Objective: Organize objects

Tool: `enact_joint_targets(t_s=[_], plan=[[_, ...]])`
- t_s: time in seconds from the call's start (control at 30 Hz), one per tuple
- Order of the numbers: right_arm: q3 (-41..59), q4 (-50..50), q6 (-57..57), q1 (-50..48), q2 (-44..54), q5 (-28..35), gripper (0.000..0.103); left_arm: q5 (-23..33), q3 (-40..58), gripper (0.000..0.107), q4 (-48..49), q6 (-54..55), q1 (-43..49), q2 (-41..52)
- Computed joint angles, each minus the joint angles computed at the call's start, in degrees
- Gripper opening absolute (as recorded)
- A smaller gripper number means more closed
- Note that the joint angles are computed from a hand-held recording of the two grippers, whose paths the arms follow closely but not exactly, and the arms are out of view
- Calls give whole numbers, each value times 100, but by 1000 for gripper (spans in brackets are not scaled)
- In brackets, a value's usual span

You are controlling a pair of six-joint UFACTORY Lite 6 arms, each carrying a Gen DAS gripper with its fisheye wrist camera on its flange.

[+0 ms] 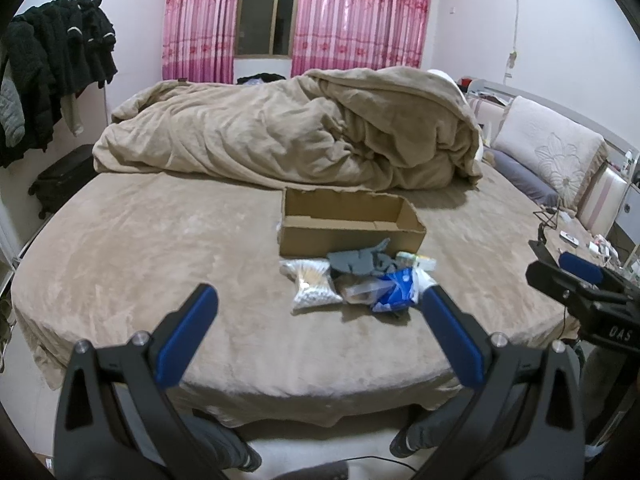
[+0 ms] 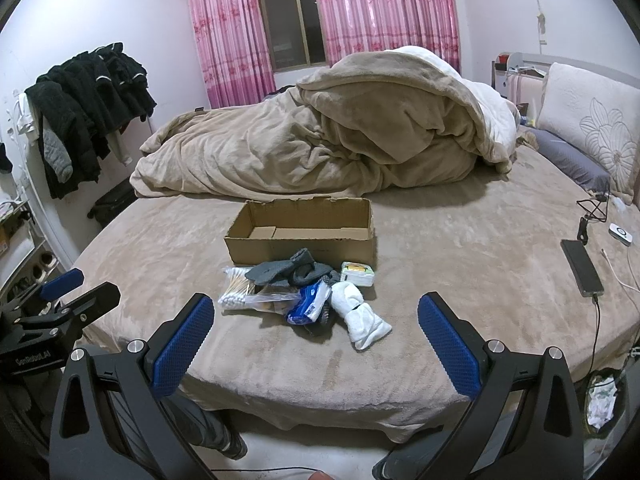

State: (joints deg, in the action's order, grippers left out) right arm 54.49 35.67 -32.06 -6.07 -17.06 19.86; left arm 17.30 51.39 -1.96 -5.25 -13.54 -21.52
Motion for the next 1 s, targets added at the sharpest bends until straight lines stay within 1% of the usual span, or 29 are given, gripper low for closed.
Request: enact_joint_targets(t_s=[0.13,0.23,0.4,0.53,0.63,0.67,0.73,0.77,0.87,0.9,0.97,1.0], plan=[[17,36,-42,1,29,-8,103,-5,40,103,76,-94,-23,47],[6,40,-39,-2,32,-12,103,-48,10,103,-134,111,24,28],[150,33,-50,-47,186,39,103,-155,172,103,-169,175,21,360],[381,280,-361,-168,508,60,103,-333,388,103,-104,215,22,784],[567,692,-824,-281,818,32,103,-550,585,103,-505,647,105,1246],[652,817,-978,-319,961,-1,103,-636,618,103,-771,900,137,1393],[802,1051,-1245,-399,1228,-43,103,-749,761,103,-1626,1753,199,1807],[895,1119,-1326,-433,1392,-65,103,-795,833,103,-1811,1955,207,2006],[1163,1228,-1510,-492,1919,-191,103,-972,1148,103,-1713,1908,189,2705],[1251,1273,-1576,-499,2094,-229,103,-1026,1282,103,-1433,1645,177,2947],[1444,1344,-1701,-518,2513,-322,103,-1105,1542,102,-1342,1579,174,3406],[1519,1438,-1829,-534,2700,-361,103,-1165,1737,102,-1115,1361,177,3717]])
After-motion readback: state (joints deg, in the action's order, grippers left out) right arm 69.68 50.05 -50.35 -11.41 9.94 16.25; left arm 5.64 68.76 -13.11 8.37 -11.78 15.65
